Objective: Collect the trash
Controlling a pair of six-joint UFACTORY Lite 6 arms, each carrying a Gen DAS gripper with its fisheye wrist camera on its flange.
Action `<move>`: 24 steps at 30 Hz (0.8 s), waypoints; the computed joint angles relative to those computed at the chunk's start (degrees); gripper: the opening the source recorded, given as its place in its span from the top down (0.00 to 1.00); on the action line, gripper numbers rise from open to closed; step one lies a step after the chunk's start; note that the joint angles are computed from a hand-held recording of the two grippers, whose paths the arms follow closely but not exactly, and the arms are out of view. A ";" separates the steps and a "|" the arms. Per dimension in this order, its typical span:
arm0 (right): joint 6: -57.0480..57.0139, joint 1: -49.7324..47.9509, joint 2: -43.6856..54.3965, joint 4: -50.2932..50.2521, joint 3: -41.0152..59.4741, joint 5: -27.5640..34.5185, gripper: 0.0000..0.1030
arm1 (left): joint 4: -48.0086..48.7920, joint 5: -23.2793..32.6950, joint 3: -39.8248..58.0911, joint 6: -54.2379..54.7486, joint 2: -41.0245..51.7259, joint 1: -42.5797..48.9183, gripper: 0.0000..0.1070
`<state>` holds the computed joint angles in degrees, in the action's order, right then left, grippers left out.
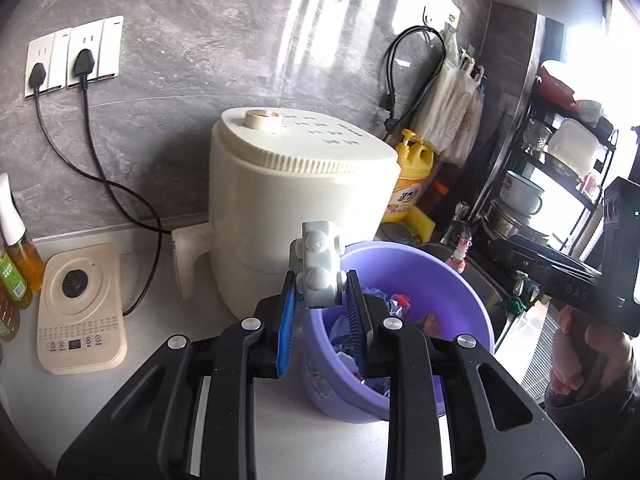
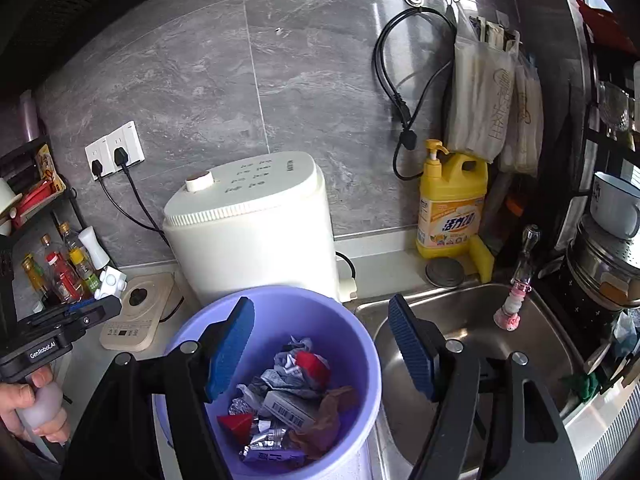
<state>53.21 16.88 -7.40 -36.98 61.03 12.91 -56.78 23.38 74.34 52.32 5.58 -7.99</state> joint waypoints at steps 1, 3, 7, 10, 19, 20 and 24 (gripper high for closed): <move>-3.42 -1.25 -0.72 3.32 -0.92 -0.66 0.33 | 1.24 -0.33 0.87 -1.37 0.63 -1.10 0.78; -9.52 -3.28 -2.15 9.28 -2.61 -1.64 0.33 | 3.67 -0.80 2.52 -3.94 1.86 -3.03 0.78; -19.22 -6.14 -4.71 18.94 -5.65 -3.11 0.33 | 12.34 -0.60 6.60 -11.59 5.30 -6.59 0.72; -27.66 -7.74 -6.32 27.91 -7.86 -3.96 0.33 | 20.14 -3.36 6.82 -20.07 5.17 -8.02 0.25; -62.63 -9.87 -4.50 62.94 -8.65 -4.28 0.31 | 33.15 -0.03 9.16 -33.30 5.10 -6.16 0.13; -63.25 -9.70 -4.24 63.60 -8.49 -4.32 0.29 | 33.70 0.20 8.93 -33.63 4.66 -6.01 0.13; -61.40 -9.02 -4.87 62.52 -8.32 -3.75 0.28 | 34.85 0.67 7.11 -34.63 1.79 -5.09 0.12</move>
<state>-8.19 7.86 -12.27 25.54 52.71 9.16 -21.93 24.05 81.45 17.69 7.37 -13.08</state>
